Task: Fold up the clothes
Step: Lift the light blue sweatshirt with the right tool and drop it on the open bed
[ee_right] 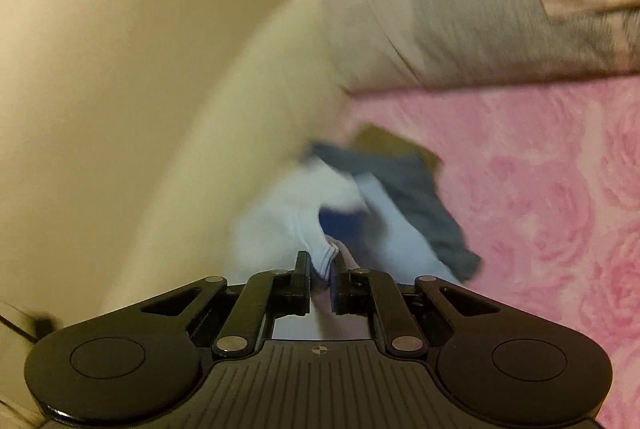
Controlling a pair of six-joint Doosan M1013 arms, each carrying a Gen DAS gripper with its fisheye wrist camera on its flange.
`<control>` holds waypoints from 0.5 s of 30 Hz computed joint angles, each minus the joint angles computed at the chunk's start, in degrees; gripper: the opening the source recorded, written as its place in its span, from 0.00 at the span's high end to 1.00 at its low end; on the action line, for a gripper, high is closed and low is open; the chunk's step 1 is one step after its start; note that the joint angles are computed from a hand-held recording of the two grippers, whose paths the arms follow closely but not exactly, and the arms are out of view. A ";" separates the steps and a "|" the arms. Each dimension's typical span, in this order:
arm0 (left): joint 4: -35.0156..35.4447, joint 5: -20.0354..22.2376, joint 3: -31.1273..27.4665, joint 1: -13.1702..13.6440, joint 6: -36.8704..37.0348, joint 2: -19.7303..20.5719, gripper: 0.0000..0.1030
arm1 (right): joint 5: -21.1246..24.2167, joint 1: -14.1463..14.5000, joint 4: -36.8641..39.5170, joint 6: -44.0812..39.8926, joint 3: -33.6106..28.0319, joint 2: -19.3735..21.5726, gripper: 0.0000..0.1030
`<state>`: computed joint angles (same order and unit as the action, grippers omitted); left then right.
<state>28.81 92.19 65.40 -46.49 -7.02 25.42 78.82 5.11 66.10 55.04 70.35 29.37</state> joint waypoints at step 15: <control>13.52 10.92 -38.27 -9.55 14.56 17.47 0.40 | 2.63 -19.32 28.38 2.03 -0.72 -10.19 0.93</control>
<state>42.33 103.11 27.13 -56.04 7.54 42.90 81.45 -14.20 94.48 57.08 69.63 19.18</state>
